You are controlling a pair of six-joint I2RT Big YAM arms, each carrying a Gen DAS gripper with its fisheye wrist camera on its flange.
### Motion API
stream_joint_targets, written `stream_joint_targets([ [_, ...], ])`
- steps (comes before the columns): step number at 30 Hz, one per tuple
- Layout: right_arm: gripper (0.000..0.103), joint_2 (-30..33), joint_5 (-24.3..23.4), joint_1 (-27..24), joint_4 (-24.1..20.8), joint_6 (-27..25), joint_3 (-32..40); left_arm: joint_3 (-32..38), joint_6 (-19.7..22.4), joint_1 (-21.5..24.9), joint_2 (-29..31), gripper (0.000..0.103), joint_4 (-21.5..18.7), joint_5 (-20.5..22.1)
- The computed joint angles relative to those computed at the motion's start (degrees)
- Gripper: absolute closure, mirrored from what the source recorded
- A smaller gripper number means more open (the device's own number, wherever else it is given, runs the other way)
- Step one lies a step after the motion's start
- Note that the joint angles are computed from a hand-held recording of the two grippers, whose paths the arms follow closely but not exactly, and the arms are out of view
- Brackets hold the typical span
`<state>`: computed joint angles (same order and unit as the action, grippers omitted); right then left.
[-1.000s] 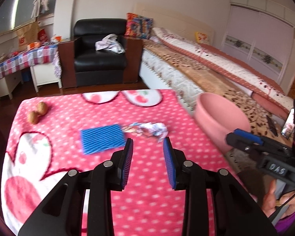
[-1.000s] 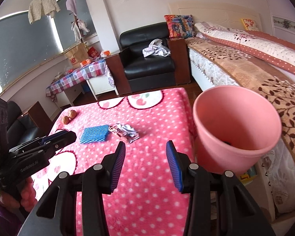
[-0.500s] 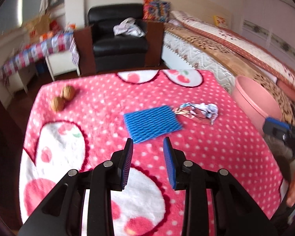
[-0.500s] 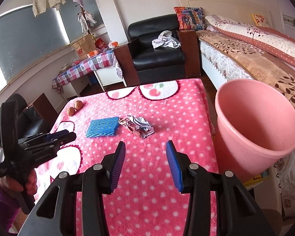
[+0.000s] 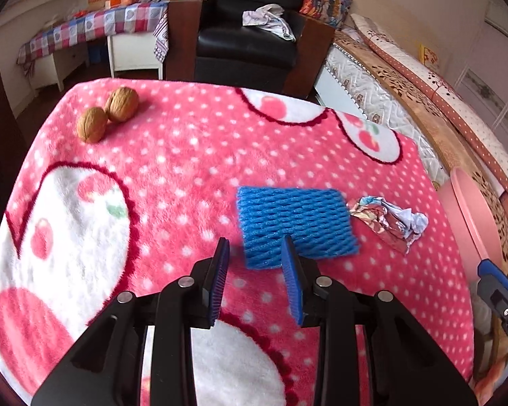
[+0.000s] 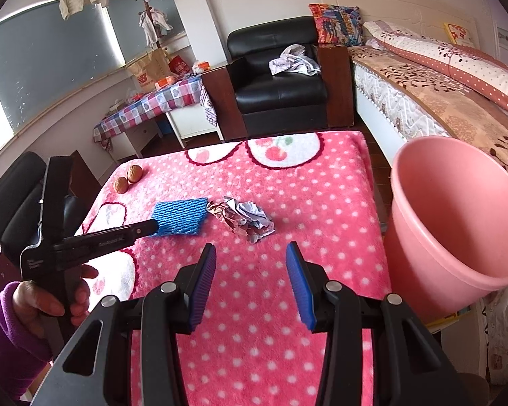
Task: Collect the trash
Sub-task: 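Grasp the blue mesh pad with the left tool while the right tool grasps the foil wrapper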
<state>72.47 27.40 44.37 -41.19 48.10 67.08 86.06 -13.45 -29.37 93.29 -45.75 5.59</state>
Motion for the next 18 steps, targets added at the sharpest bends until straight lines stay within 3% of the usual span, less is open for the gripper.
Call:
stream_joint_targets([
  [4, 0.061, 1.12, -1.06, -1.12, 0.58, -1.08, 0.8, -1.26, 0.58, -0.06, -0.69, 0.072, 2.1, 0.07],
  [6, 0.061, 1.77, -1.53, -1.76, 0.99, -1.86, 1.29, -1.69, 1.22, -0.23, -0.93, 0.089, 2.54, 0.07],
  [9, 0.061, 2.94, -2.05, -2.62, 1.46, -2.92, 2.17, -2.1, 1.21, -0.33, -1.29, 0.098, 3.1, -0.12],
  [18, 0.059, 6.46, -5.61, -5.74, 2.65, -5.55, 4.17, -4.57, -1.02, 0.83, -5.14, 0.099, 5.61, 1.69],
])
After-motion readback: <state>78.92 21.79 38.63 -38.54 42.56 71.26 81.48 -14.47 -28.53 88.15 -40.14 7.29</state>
